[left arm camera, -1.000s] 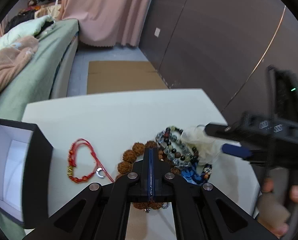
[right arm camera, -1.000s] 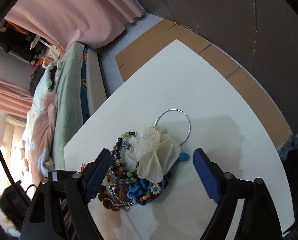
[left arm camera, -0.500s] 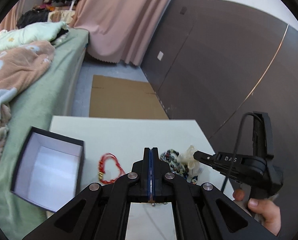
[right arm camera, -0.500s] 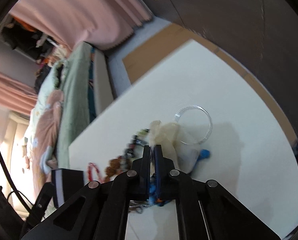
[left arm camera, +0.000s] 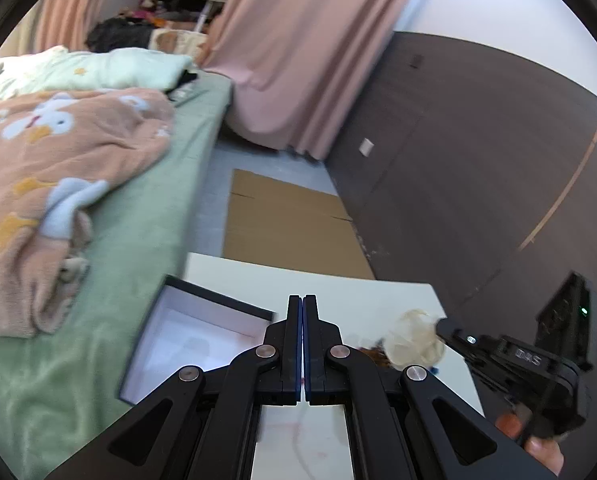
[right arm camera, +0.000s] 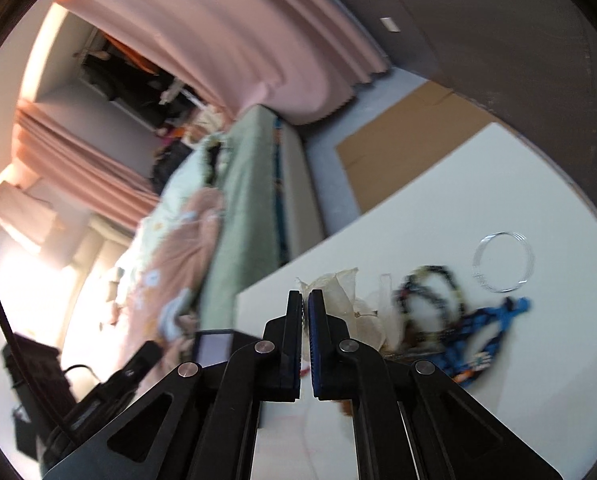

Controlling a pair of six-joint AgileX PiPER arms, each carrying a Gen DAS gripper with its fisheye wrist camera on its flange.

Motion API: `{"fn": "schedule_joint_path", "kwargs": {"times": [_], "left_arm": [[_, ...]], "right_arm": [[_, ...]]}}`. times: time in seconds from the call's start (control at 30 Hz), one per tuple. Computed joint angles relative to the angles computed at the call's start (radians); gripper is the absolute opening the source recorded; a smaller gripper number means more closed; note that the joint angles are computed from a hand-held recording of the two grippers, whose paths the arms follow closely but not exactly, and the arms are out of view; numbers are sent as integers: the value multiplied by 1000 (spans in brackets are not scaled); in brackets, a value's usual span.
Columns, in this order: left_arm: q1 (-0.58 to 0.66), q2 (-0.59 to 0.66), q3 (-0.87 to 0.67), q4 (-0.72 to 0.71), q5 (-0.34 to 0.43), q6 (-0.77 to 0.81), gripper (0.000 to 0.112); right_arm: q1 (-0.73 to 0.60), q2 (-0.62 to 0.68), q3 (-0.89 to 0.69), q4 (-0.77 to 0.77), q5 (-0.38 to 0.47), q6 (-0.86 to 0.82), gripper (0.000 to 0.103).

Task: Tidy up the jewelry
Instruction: 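Carry the scrunchie with the right tool into the black box and open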

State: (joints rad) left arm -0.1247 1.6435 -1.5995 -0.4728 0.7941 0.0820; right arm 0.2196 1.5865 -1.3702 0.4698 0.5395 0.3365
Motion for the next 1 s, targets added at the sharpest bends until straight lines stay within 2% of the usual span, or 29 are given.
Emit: {"fn": "schedule_joint_path", "kwargs": {"times": [0.2, 0.27, 0.3, 0.33, 0.4, 0.47, 0.67, 0.77, 0.87, 0.93, 1.0], "left_arm": [[71, 25, -27, -38, 57, -35, 0], [98, 41, -42, -58, 93, -54, 7], [111, 47, -46, -59, 107, -71, 23], [120, 47, -43, -64, 108, -78, 52], [144, 33, -16, -97, 85, -72, 86], [163, 9, 12, -122, 56, -71, 88], [199, 0, 15, -127, 65, -96, 88], [209, -9, 26, -127, 58, -114, 88], [207, -15, 29, -105, 49, -133, 88], [206, -13, 28, -104, 49, -137, 88], [202, -9, 25, -100, 51, -141, 88]], "right_arm": [[56, 24, -1, 191, -53, -156, 5], [82, 38, -10, 220, -66, -179, 5], [94, 46, -15, 239, -70, -195, 5], [103, 50, -17, 263, -74, -217, 5], [122, 65, -29, 314, -77, -266, 5], [145, 84, -51, 332, -81, -287, 5], [184, 113, -70, 486, -92, -453, 5], [199, 145, -91, 606, -70, -570, 5], [227, 218, -162, 632, -34, -583, 6], [228, 278, -226, 590, 28, -520, 17], [220, 297, -238, 548, 53, -445, 45]]}}
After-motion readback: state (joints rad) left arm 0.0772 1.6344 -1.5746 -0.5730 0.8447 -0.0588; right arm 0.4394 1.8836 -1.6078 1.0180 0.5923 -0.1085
